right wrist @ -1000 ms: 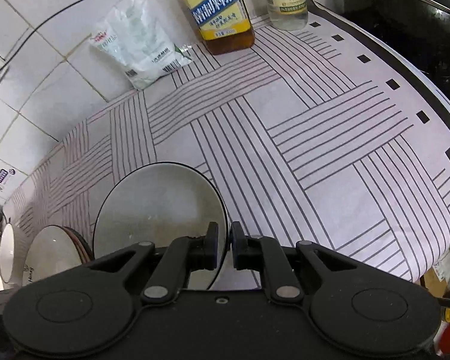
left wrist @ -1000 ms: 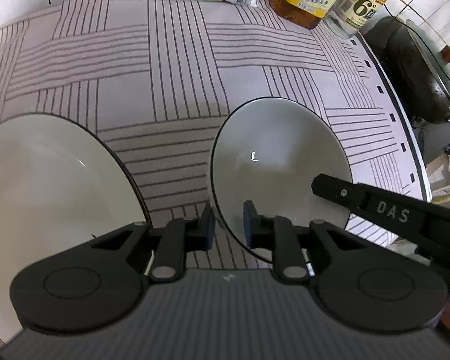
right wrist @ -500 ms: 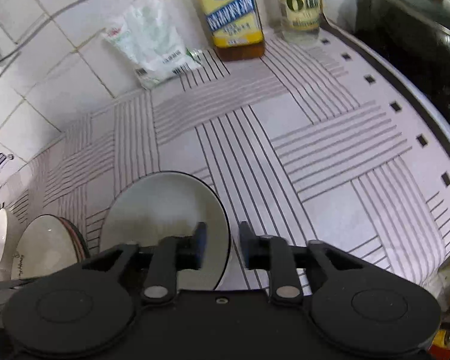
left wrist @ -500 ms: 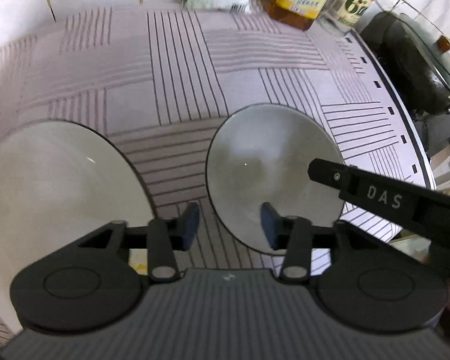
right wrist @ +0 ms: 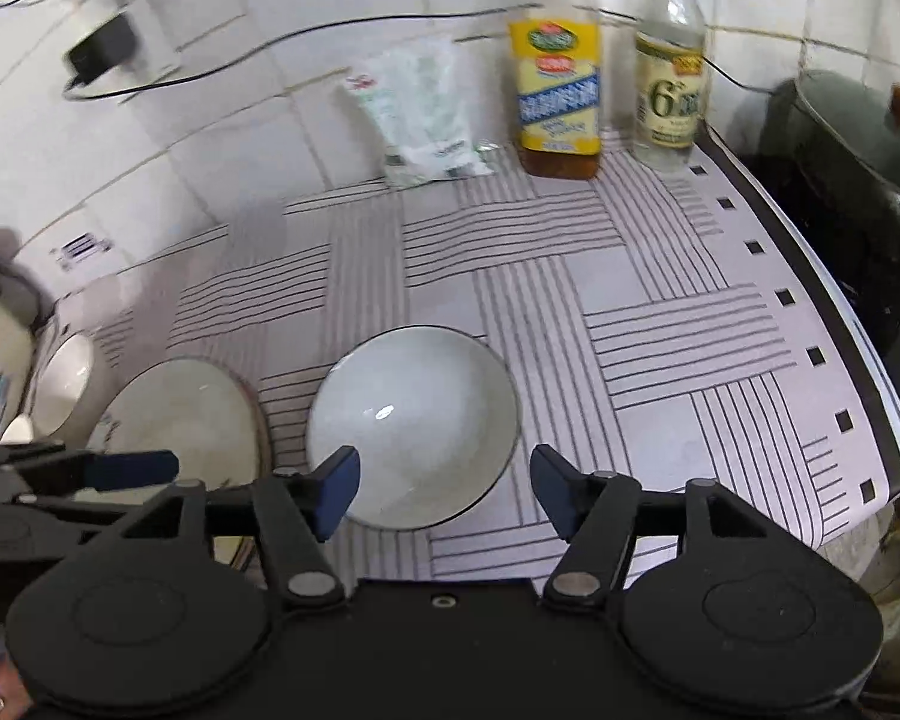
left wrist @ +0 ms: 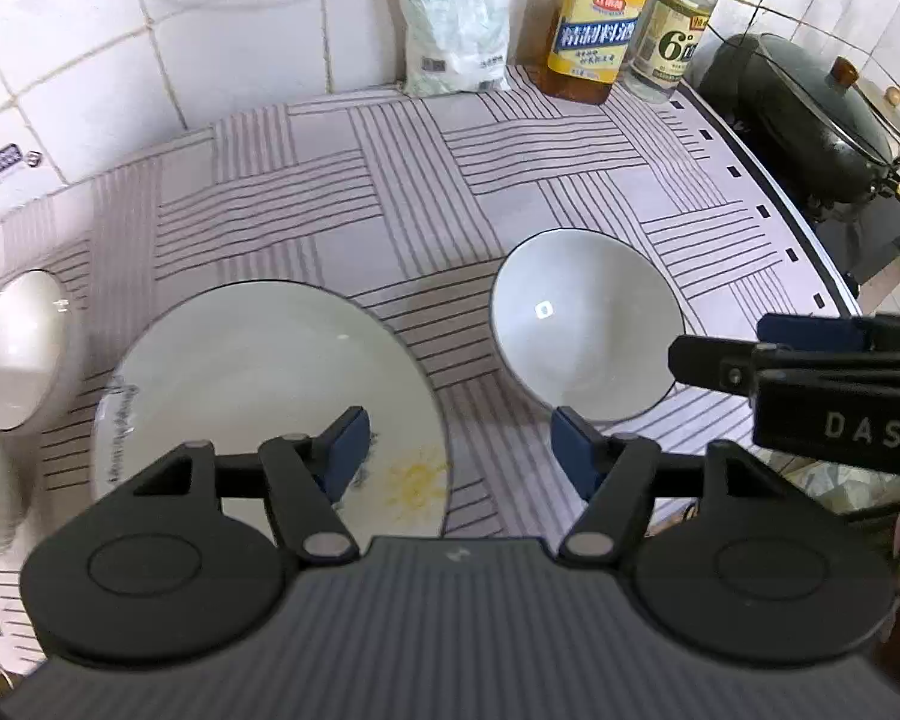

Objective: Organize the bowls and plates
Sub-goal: 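Move both grippers to the white bowl by the rice cooker and close on its rim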

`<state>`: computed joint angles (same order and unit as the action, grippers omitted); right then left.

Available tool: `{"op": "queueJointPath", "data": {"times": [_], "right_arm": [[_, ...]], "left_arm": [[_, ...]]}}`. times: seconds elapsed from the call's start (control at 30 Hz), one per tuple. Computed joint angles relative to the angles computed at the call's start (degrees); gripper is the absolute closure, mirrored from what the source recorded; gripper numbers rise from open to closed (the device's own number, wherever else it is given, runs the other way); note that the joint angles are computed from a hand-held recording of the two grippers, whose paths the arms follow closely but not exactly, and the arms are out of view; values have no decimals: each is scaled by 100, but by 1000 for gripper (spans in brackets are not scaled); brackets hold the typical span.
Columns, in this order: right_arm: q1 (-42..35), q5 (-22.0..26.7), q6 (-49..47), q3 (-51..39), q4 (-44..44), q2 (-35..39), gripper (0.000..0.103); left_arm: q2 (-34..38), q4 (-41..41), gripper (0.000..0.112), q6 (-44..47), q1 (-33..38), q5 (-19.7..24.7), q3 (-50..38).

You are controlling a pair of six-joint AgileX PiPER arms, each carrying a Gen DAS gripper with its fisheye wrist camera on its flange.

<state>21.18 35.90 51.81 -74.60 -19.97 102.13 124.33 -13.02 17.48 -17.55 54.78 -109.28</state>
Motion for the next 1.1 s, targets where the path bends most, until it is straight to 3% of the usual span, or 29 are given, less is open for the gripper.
{"op": "queueJointPath", "data": {"times": [0.13,0.4,0.6,0.8,0.9,1.1], "right_arm": [[223,252,-273,-213,-52,-13,14],[633,603,-644,-705,7,-22,14],[956,855,-1419,-1305,224,205,14],[1079,359,-1949,-1765,528,548,14],[961,-61,-2744,-2029,1346,841,14],[887,-704,-3405,-2762,2331,1651,14]], "left_arm": [[-572,-78,37,332,218,-375,681],[-1193,-32,26,657,788,-476,1172],[-1334,82,25,851,1194,-521,1323],[-1271,62,25,1007,1603,-709,1321],[-1132,-156,25,1280,1894,-800,1175],[-576,-131,25,1504,2321,-649,411]]}}
